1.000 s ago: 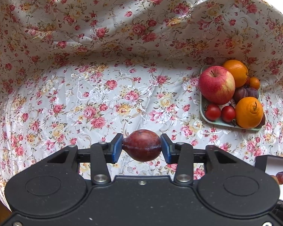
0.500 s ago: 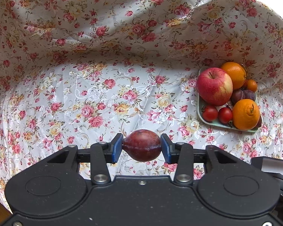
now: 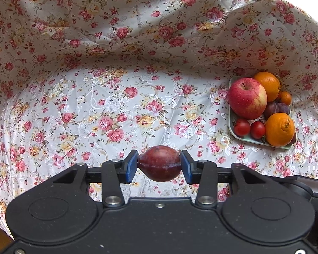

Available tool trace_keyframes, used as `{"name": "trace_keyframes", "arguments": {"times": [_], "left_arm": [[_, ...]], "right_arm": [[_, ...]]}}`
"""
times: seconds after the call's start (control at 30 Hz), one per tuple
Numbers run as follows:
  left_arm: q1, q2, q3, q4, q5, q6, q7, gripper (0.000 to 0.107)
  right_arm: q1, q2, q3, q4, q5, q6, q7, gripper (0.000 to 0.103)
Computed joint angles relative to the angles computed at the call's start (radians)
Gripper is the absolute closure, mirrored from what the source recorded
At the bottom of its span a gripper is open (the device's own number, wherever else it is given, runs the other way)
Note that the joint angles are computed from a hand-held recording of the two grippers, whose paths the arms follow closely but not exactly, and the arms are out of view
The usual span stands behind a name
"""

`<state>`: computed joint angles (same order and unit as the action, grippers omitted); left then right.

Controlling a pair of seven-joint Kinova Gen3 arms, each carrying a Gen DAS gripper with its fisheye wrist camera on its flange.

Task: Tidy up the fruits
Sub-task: 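Carry the plum and tangerine over the white box with both tools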

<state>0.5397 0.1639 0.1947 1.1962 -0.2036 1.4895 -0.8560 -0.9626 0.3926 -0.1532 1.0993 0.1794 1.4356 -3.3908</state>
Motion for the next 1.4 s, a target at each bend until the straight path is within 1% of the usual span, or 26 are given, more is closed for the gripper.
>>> {"name": "trace_keyframes", "arguments": {"times": [0.13, 0.3, 0.37, 0.5, 0.6, 0.73, 0.87, 1.03, 1.2, 1.3, 1.4], "left_arm": [[-0.013, -0.006, -0.005, 0.009, 0.008, -0.001, -0.014, 0.057], [-0.028, -0.013, -0.007, 0.021, 0.015, -0.002, -0.025, 0.057], [-0.032, -0.015, -0.006, 0.024, 0.014, -0.002, -0.030, 0.057], [-0.034, -0.017, -0.005, 0.026, 0.009, 0.001, -0.031, 0.057], [-0.029, -0.016, -0.002, 0.020, -0.002, 0.006, -0.027, 0.057], [-0.014, -0.012, 0.004, 0.003, -0.014, 0.011, -0.023, 0.057], [0.020, -0.003, 0.018, -0.026, -0.027, 0.014, -0.019, 0.057], [0.099, 0.042, 0.036, -0.082, -0.057, 0.027, -0.001, 0.057], [0.206, 0.112, 0.044, -0.163, -0.072, 0.047, -0.019, 0.057], [0.272, 0.152, 0.045, -0.214, -0.062, 0.055, -0.040, 0.057], [0.312, 0.186, 0.048, -0.258, -0.012, 0.055, -0.071, 0.057]], "right_arm": [[-0.029, 0.064, 0.013, -0.092, 0.031, 0.079, 0.024, 0.063], [-0.028, 0.103, 0.028, -0.128, 0.006, 0.091, 0.039, 0.059], [-0.036, 0.121, 0.036, -0.147, 0.006, 0.110, 0.035, 0.059], [-0.054, 0.167, 0.050, -0.217, 0.010, 0.176, 0.068, 0.060], [-0.063, 0.165, 0.062, -0.224, 0.009, 0.182, 0.057, 0.060], [-0.069, 0.104, 0.067, -0.162, 0.027, 0.130, 0.010, 0.060], [-0.093, 0.028, 0.069, -0.093, 0.099, 0.115, -0.063, 0.060], [-0.101, -0.057, 0.045, -0.011, 0.186, 0.163, -0.162, 0.060], [-0.083, -0.179, 0.005, 0.115, 0.236, 0.245, -0.283, 0.060], [-0.055, -0.256, -0.023, 0.198, 0.231, 0.287, -0.354, 0.060], [-0.013, -0.339, -0.051, 0.292, 0.202, 0.299, -0.432, 0.060]]}}
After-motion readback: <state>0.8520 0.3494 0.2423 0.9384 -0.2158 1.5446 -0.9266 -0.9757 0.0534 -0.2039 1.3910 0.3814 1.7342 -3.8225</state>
